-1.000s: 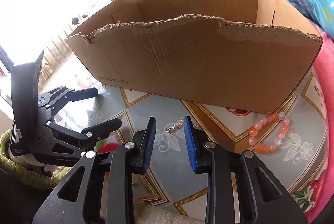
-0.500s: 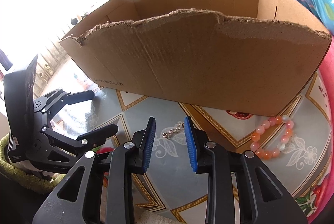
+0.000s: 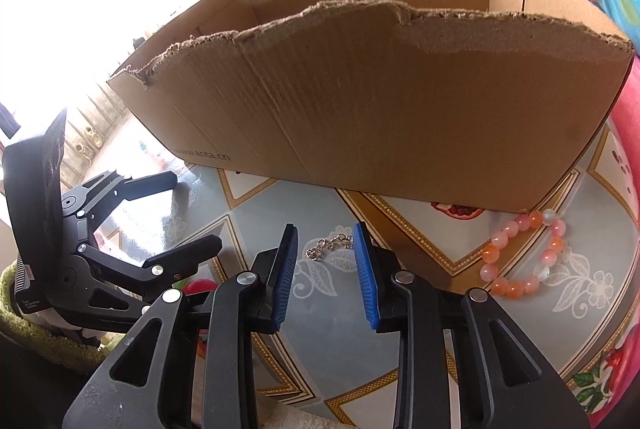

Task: Organize jewelry

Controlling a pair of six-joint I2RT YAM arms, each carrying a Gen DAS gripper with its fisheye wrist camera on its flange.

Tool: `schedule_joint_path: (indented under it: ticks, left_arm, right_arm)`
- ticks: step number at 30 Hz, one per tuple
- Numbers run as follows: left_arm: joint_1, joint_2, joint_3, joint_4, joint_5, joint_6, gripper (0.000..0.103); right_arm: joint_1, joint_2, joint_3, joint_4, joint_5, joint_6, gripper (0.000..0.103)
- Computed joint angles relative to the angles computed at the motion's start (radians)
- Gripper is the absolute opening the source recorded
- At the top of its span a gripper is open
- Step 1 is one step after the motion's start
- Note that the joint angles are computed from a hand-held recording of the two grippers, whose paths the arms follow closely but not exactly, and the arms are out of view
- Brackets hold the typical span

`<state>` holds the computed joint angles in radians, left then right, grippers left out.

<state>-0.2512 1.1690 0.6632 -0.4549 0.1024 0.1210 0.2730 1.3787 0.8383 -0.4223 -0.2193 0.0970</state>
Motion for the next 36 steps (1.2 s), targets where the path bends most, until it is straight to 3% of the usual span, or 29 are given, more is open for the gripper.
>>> schedule_joint_path:
  ticks: [19, 36]
  left_arm:
    - [0.001, 0.001, 0.000, 0.001, 0.000, 0.005, 0.091]
    - [-0.003, 0.000, 0.002, -0.001, -0.002, 0.001, 0.091]
  right_arm:
    - [0.093, 0.079, 0.027, 0.062, -0.006, 0.075, 0.029]
    - [0.066, 0.116, 0.031, 0.097, -0.083, 0.096, 0.029]
